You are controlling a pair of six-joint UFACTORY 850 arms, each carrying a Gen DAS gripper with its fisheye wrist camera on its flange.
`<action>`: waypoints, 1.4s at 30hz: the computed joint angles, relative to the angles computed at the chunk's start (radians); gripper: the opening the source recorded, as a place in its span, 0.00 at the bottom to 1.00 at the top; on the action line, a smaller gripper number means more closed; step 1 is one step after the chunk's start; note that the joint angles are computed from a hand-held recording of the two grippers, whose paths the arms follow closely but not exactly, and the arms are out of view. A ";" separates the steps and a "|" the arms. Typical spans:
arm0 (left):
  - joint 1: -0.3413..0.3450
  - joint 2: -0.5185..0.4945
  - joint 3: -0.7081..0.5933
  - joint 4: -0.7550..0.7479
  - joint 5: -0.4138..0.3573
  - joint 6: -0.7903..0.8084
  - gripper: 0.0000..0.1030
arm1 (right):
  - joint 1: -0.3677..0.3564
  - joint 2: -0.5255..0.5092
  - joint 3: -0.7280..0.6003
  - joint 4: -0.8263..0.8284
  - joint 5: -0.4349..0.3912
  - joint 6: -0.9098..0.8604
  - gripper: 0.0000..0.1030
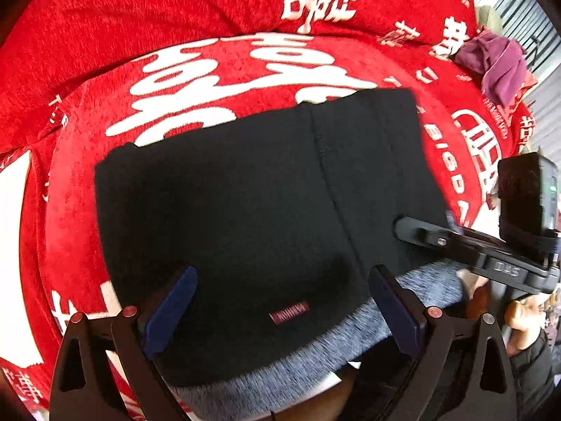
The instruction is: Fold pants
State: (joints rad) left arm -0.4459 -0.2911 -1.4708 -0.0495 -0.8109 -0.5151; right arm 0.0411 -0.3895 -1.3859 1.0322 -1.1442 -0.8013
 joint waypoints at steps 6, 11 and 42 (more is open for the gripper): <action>0.019 0.103 0.097 -0.016 0.068 -0.066 0.96 | 0.056 0.112 -0.013 -0.219 0.253 0.085 0.51; 0.052 0.120 0.159 -0.083 0.097 -0.044 0.96 | 0.104 0.130 -0.077 -0.100 0.285 -0.163 0.87; 0.036 0.269 0.365 -0.044 0.116 -0.197 0.96 | 0.178 0.293 0.148 -0.376 0.343 -0.015 0.89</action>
State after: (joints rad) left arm -0.4102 -0.0223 -1.1060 -0.0940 -0.6954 -0.7120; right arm 0.2190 -0.0966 -1.2381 0.6562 -0.8011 -0.8159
